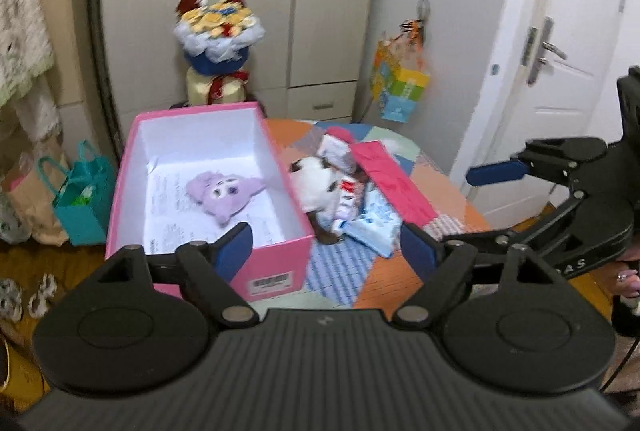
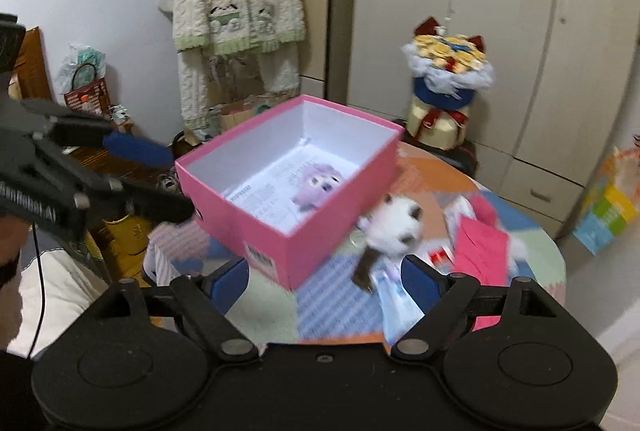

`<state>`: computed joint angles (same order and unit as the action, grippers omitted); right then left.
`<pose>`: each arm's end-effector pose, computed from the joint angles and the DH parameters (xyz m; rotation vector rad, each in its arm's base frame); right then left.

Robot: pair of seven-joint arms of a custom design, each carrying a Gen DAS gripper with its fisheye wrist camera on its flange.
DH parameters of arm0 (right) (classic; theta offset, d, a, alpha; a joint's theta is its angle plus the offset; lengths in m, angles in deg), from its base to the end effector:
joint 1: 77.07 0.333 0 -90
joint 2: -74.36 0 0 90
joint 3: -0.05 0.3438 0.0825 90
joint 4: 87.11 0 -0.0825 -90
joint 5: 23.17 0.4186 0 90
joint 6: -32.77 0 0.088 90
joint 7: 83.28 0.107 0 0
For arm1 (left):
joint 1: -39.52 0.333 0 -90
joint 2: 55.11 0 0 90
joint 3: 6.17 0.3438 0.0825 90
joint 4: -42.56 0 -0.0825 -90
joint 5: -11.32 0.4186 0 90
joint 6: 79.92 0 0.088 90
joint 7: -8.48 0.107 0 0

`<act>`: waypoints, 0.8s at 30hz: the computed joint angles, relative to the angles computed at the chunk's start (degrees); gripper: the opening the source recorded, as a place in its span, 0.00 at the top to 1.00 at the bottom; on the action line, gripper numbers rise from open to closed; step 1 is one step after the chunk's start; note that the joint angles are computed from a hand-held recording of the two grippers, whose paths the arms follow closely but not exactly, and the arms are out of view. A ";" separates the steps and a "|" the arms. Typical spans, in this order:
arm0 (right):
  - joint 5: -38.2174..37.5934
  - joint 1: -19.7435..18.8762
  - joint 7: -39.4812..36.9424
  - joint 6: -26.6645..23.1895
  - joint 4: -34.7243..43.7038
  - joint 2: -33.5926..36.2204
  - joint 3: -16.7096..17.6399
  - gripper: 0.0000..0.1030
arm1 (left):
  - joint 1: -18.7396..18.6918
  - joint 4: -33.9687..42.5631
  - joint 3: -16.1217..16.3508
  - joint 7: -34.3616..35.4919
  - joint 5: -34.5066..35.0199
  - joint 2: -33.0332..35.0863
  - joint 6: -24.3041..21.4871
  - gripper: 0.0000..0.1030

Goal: Organize soft objects
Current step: 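Open the left gripper to release the plush and lift away, then grasp the red envelope's end with the left gripper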

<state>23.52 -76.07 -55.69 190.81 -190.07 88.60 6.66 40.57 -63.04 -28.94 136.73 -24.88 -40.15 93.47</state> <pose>0.7035 0.0564 0.4932 -2.0374 1.1396 -0.5619 0.6742 -0.1930 0.5034 -1.3683 2.0398 -1.1684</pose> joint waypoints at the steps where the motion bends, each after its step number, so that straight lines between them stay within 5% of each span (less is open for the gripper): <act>1: 2.21 -0.96 -1.83 0.26 -1.26 -0.80 0.38 0.12 | 0.71 -0.05 -1.23 1.50 -1.17 -0.02 0.13 0.21; 8: 12.75 -2.98 -8.09 2.60 -7.47 -3.46 -1.40 0.08 | -1.43 1.07 -1.54 0.34 -0.44 1.86 0.93 0.19; 15: 32.36 -4.48 -29.71 3.12 -8.24 -2.86 -1.98 0.08 | 0.02 4.20 -7.23 2.80 1.58 8.11 5.63 0.18; 20: 40.58 -4.78 -39.82 0.16 -3.68 1.62 -3.69 0.08 | -11.03 10.29 4.18 -6.69 11.05 13.22 4.54 0.20; 24: 40.70 -5.60 -38.94 -1.94 1.50 6.87 -3.75 0.08 | -12.34 18.67 5.53 -12.66 14.41 18.89 -2.13 0.21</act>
